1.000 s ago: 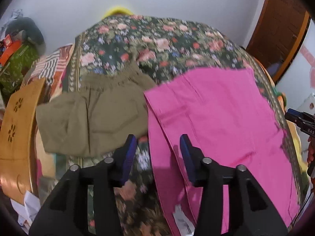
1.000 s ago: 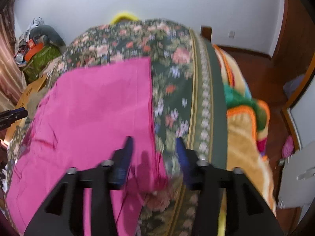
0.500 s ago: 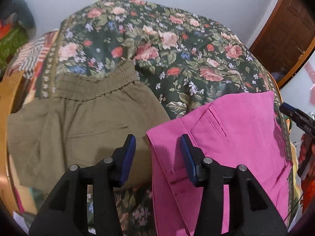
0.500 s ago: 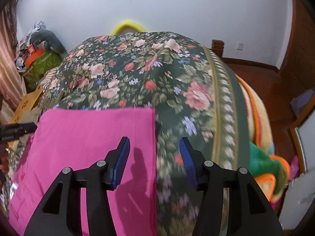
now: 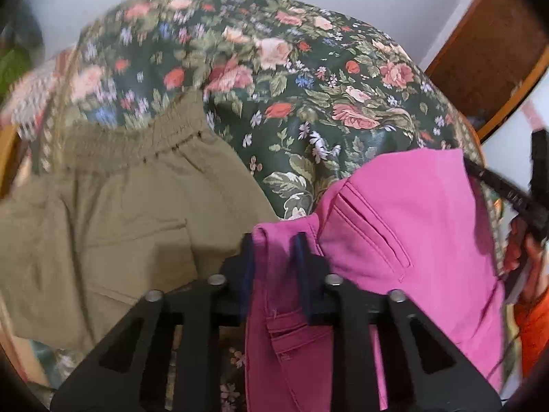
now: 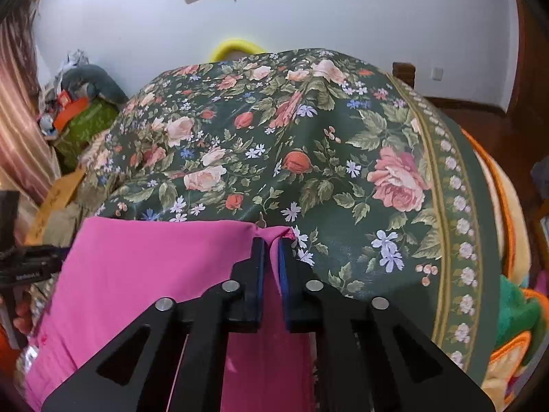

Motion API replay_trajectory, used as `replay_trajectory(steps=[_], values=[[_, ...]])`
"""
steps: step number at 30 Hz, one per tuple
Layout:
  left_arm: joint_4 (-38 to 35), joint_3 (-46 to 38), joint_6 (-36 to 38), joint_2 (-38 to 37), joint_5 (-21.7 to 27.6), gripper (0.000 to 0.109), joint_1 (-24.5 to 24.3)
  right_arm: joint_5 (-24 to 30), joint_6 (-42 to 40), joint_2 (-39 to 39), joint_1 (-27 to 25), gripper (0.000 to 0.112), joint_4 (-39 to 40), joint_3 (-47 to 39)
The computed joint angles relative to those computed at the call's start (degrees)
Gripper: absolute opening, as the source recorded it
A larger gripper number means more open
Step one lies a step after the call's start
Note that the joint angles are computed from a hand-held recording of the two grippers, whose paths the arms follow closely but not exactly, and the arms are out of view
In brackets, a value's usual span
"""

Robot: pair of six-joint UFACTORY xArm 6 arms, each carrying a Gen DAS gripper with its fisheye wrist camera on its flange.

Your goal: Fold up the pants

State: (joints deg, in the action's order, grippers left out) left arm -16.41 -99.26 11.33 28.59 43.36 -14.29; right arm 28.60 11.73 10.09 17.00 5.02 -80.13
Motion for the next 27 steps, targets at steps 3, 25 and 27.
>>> replay_trajectory(steps=[3,25,27], values=[[5.3,2.6,-2.2,-2.3,-2.8,0.007,-0.9,-1.3,2.1,-1.5,-0.1,0.004,-2.1,1.1],[13.4,27.3,-1.2,-32.9,-16.2,0.006,-3.8,0.2,14.3,-25.7,4.4,0.003,-17.4,12.2],[14.8,31.9,-1.6,-36.9,-17.4,0.006,-4.2,1.0,15.6,-29.3,5.8,0.003,-18.5,15.1]])
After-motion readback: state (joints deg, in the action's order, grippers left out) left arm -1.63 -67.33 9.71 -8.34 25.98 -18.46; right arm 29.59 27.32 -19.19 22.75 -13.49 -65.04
